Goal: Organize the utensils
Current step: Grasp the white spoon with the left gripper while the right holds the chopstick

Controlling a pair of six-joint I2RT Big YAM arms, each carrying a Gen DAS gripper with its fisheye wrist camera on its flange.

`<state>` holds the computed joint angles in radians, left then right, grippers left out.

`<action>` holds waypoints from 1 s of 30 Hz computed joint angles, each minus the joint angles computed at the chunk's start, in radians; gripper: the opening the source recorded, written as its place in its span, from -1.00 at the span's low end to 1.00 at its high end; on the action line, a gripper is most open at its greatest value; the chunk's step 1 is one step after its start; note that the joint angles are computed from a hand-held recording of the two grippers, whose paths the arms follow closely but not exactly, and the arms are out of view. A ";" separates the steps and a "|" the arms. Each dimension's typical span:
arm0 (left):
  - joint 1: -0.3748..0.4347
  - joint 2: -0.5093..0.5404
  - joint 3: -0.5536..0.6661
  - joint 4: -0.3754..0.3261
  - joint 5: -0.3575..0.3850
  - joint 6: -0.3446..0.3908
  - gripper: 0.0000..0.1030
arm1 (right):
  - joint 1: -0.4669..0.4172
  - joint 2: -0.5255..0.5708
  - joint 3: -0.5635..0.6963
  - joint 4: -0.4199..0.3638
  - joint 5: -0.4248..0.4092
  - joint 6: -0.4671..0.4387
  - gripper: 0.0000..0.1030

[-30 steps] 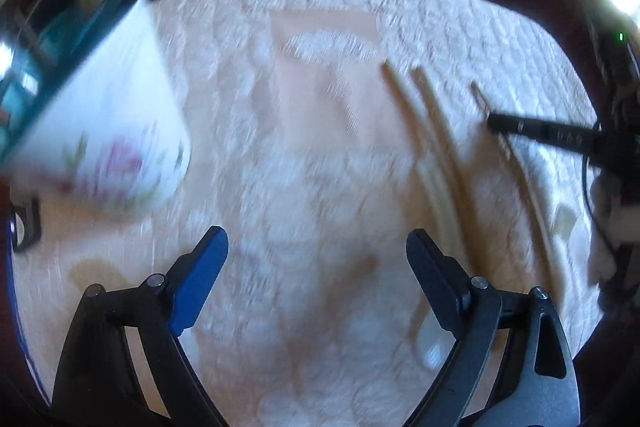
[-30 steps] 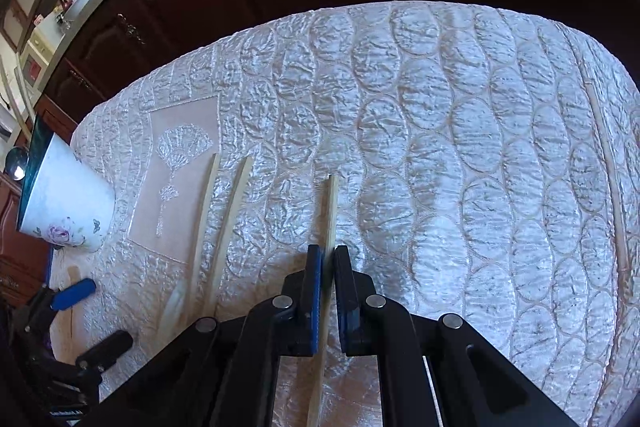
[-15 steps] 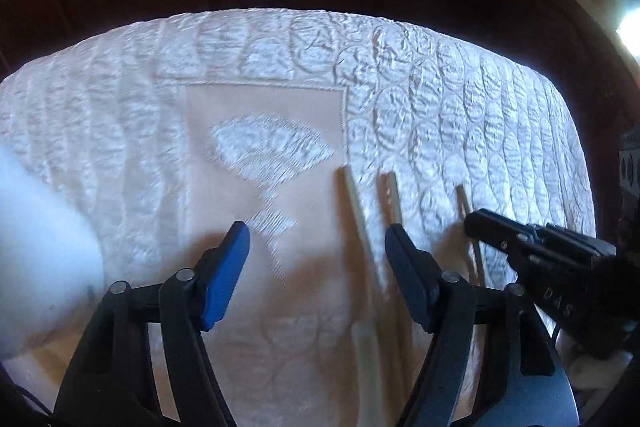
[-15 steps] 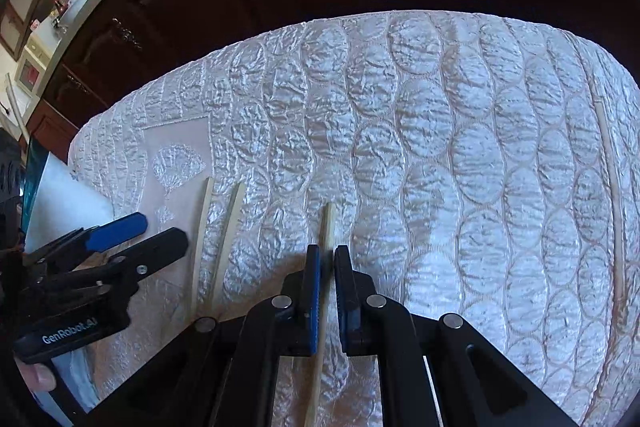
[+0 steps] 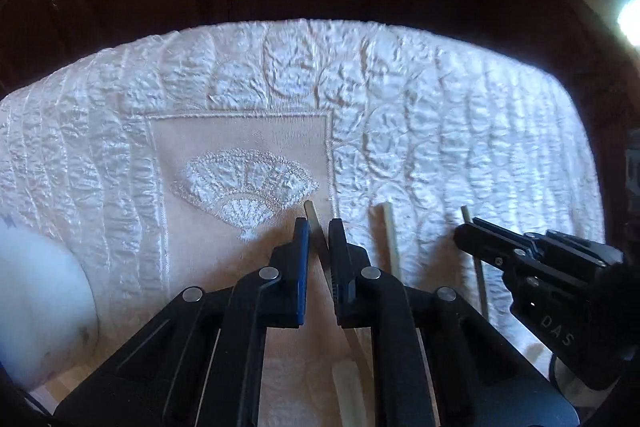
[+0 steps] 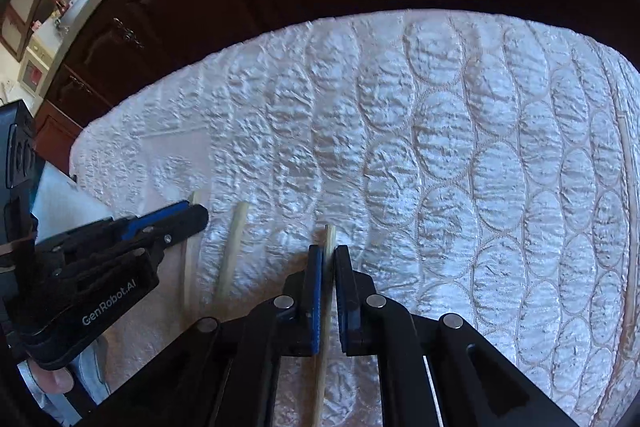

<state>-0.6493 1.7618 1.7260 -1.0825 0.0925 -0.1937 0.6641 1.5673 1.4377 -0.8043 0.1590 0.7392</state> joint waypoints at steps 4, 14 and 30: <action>0.011 -0.054 -0.013 0.021 0.041 -0.023 -0.85 | 0.015 -0.058 -0.012 0.022 0.028 -0.008 -0.90; 0.026 -0.225 -0.099 0.079 0.074 0.001 -0.88 | 0.091 -0.163 0.022 -0.024 0.148 -0.066 -0.91; 0.023 -0.077 -0.069 0.020 0.094 -0.129 -0.39 | 0.139 -0.212 -0.052 -0.013 0.184 -0.006 -0.91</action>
